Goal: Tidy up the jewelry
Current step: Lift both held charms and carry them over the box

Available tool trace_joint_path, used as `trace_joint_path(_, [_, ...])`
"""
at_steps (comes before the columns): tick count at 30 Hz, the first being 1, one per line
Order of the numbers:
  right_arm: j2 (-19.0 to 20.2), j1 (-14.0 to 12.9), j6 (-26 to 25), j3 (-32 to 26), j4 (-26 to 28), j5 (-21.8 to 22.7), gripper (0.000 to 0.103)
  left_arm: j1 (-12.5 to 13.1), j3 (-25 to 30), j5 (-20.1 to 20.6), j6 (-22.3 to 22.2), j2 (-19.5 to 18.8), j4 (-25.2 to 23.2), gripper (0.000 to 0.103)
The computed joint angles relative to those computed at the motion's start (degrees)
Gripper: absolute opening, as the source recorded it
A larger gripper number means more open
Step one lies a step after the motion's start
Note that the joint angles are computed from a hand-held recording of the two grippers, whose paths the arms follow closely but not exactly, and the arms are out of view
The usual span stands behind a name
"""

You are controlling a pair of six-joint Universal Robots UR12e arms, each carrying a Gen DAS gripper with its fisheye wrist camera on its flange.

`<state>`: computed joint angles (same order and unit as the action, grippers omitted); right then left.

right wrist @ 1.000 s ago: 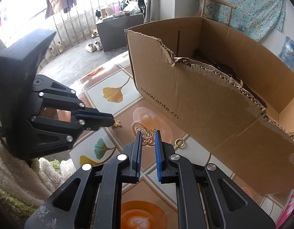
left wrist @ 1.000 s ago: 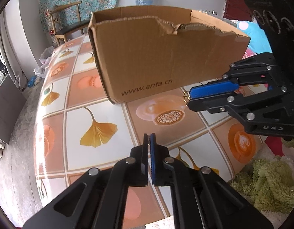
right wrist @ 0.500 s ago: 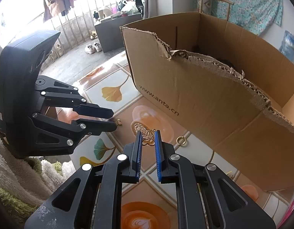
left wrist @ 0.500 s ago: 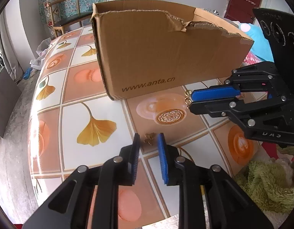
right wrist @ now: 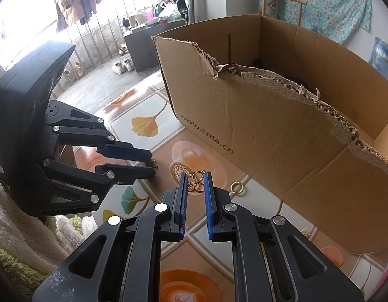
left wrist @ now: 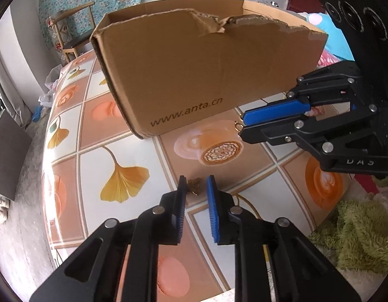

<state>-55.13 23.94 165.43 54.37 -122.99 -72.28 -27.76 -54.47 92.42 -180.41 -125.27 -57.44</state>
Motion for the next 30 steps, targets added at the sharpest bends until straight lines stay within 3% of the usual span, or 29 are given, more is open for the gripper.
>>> trace_joint_path(9, [-0.14, -0.06, 0.01, 0.32, -0.69, 0.14, 0.011, -0.56, 0.15, 1.03, 0.87, -0.04, 0.1, 0.008])
trace_joint_path(30, [-2.16, -0.34, 0.97, 2.15, -3.22, 1.14, 0.011, -0.63, -1.91, 1.77, 1.03, 2.21, 5.4, 0.007])
